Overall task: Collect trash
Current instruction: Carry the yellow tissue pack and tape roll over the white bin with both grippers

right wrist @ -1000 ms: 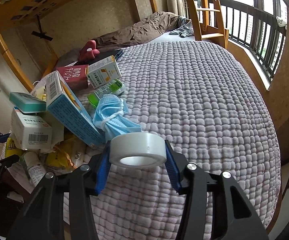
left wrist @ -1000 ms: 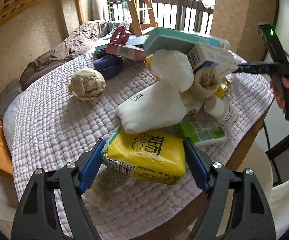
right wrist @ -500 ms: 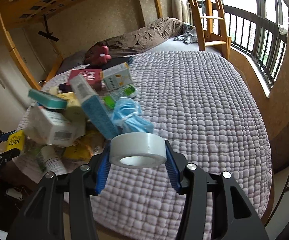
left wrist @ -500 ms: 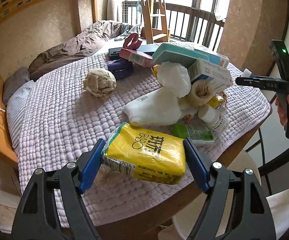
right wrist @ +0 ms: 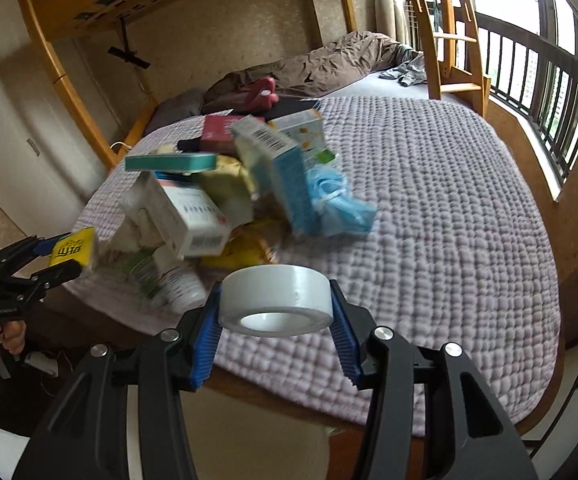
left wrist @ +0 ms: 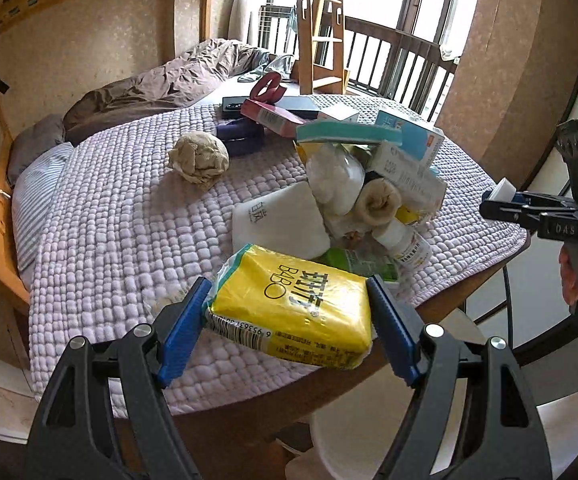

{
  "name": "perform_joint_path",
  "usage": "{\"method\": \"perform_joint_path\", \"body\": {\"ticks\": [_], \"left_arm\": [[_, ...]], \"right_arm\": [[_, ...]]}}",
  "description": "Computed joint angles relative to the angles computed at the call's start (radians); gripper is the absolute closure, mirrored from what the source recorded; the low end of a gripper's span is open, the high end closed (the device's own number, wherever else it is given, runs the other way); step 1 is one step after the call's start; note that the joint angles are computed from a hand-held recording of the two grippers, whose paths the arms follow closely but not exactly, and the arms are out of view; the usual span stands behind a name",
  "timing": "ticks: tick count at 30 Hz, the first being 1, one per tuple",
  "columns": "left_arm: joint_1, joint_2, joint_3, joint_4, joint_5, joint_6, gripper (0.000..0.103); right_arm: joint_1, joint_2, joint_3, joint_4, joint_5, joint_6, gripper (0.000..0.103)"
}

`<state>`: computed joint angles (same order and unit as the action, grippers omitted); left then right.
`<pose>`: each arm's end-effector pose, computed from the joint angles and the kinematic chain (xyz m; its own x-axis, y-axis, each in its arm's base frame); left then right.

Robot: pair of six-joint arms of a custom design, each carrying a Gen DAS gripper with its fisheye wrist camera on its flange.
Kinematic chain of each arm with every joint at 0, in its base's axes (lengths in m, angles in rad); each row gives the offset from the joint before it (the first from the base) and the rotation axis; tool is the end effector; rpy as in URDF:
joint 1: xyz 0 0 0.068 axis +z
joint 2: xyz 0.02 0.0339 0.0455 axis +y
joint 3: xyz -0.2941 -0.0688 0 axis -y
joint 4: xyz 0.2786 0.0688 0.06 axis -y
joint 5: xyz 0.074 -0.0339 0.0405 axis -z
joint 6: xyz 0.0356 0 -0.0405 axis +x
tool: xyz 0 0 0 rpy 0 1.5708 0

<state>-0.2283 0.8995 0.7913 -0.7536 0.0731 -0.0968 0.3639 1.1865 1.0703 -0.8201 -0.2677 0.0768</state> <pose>0.1862 -0.0459 0.2902 -0.7622 0.0781 -0.6427 0.1993 0.9728 -0.1181 0.2374 0.1005 0.3262 -0.7880 -0.2209 -0.5747 -0.4306 0.8649 0.2579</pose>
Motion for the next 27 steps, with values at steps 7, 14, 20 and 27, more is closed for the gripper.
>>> {"method": "perform_joint_path", "body": {"ticks": [7,14,20,27], "left_arm": [[-0.047,-0.035,-0.008,-0.023,-0.011,-0.035,0.024],[-0.094,-0.048,-0.025,-0.03,-0.03,-0.066,0.024],[-0.111,-0.068,-0.031,-0.04,-0.028,-0.087,0.024],[-0.201,-0.094,-0.051,-0.056,-0.061,-0.149,0.024]], "right_arm": [[0.065,-0.03,-0.026,-0.016,0.01,0.033,0.054],[0.111,-0.038,-0.049,-0.01,0.025,0.065,0.054],[0.132,-0.05,-0.049,-0.023,0.026,0.076,0.054],[0.157,-0.083,-0.062,-0.074,0.001,0.076,0.054]]}}
